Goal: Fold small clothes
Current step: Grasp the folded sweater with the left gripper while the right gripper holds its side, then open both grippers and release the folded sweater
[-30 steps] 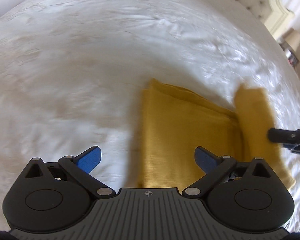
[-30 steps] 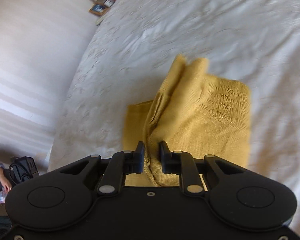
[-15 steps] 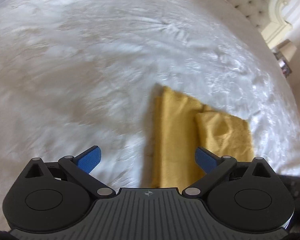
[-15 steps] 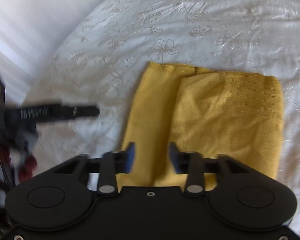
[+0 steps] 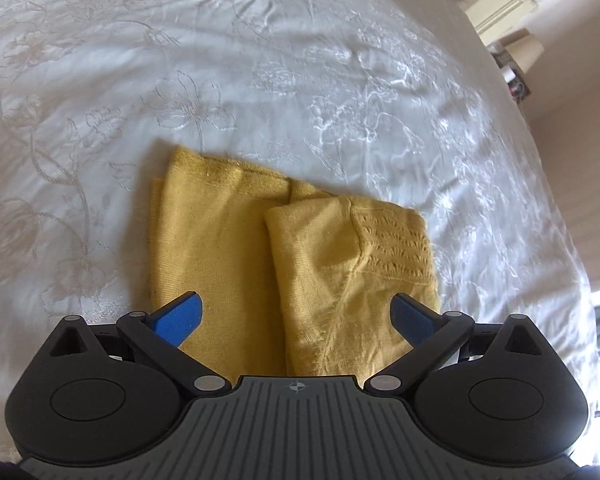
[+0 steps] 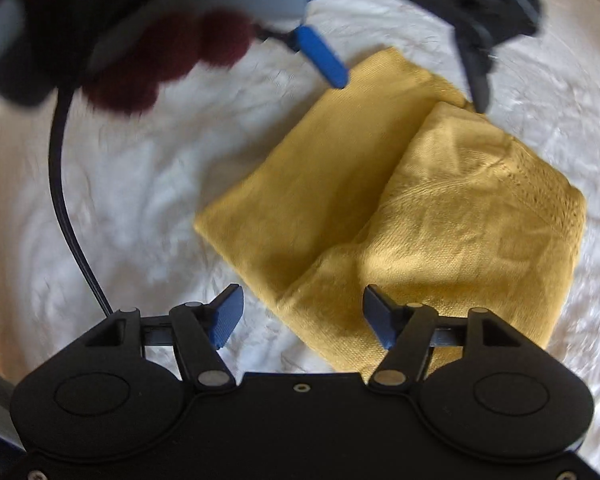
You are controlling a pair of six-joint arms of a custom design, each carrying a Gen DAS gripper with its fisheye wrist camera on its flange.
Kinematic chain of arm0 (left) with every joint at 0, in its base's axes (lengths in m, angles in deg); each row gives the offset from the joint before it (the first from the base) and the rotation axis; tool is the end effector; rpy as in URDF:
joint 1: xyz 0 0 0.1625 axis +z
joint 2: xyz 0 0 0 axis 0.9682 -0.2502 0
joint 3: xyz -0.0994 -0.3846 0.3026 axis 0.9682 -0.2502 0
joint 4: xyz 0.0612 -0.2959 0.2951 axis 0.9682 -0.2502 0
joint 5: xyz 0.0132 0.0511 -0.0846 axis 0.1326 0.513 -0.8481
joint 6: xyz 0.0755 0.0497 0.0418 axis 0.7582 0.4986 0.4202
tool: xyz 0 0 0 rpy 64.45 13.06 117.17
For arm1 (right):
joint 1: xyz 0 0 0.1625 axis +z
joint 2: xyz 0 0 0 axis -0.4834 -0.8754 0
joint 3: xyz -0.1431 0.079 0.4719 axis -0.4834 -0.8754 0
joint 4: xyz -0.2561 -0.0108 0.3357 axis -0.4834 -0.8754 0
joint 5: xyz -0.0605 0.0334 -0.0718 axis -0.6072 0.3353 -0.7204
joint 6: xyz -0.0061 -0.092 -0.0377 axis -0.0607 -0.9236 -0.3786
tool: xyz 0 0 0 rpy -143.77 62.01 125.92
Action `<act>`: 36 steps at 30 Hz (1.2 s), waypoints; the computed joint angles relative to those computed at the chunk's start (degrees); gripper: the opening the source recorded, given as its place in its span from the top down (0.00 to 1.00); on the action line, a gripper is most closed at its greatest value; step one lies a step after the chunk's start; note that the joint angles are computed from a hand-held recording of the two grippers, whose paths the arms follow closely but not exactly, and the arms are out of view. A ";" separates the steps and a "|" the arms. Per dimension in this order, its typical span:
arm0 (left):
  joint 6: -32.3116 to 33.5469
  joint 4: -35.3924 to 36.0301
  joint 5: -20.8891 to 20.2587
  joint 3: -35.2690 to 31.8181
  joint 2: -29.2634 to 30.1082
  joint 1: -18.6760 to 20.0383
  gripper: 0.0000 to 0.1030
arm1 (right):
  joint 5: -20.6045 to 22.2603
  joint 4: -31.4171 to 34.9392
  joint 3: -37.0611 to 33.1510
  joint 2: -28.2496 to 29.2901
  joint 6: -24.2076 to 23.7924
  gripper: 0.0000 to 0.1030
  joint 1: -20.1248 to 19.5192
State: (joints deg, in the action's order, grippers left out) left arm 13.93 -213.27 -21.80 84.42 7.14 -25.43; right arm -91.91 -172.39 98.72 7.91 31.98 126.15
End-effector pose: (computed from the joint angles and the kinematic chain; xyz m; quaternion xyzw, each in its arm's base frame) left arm -0.4024 -0.7307 0.0380 0.1603 0.9775 -0.0676 0.1191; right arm 0.1521 -0.5927 0.2582 0.3029 -0.8910 0.0827 0.3278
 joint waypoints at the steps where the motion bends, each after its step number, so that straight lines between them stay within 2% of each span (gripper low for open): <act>1: -0.10 0.48 -0.33 -0.09 0.03 0.05 0.01 | 0.12 -0.23 0.10 -0.15 -0.29 0.62 -0.15; 2: -0.21 0.91 -0.56 -0.13 0.06 0.12 0.01 | 1.18 0.42 -0.08 -0.73 0.89 0.74 -0.49; 3: -0.33 1.10 -0.69 -0.03 0.03 0.19 0.01 | 2.89 0.58 -0.14 -1.61 2.71 0.81 -0.91; 9: -2.92 1.76 -2.64 0.03 0.39 0.94 0.01 | 10.30 -2.54 0.43 -7.21 15.52 0.84 -3.68; 13: -3.92 2.67 -4.38 -1.24 1.74 1.24 0.01 | 11.47 -4.03 1.32 -9.50 21.78 0.84 -5.30; 17: -4.60 3.18 -5.89 -2.49 3.38 1.42 0.01 | 12.09 -4.08 1.72 -10.59 24.31 0.84 -6.38; 24: -2.93 -2.11 -6.50 -3.64 6.03 1.17 0.03 | 13.66 -4.22 3.05 -11.66 24.79 0.84 -7.26; 25: -1.98 -2.02 -5.10 -4.13 6.28 0.77 0.16 | 13.86 -4.28 3.18 -11.69 24.90 0.84 -7.23; 26: -1.11 -0.98 -3.05 -4.97 6.62 0.27 0.43 | 14.17 -4.53 3.34 -11.58 24.98 0.84 -7.27; 27: -0.42 0.63 -0.66 -5.91 6.97 -0.22 0.55 | 14.36 -4.79 3.47 -11.47 25.03 0.84 -7.20; 28: 0.76 2.40 1.24 -7.11 7.43 -0.57 0.73 | 14.53 -5.08 3.59 -11.35 24.98 0.84 -7.13; 29: 2.12 2.94 0.90 -7.64 7.56 -0.47 0.86 | 14.66 -5.27 3.67 -11.27 24.93 0.84 -7.02; 30: 3.47 2.67 -0.28 -7.73 7.43 -0.25 0.86 | 14.76 -5.74 3.88 -11.16 24.93 0.84 -6.84; 36: 12.06 2.40 0.18 -7.50 5.65 -1.54 0.87 | 16.86 -6.85 4.00 -11.10 25.40 0.85 -5.72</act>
State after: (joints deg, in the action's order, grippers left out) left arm 25.98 -210.87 -21.61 76.92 12.79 -26.97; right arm -75.05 -179.24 102.72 -3.19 57.37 120.42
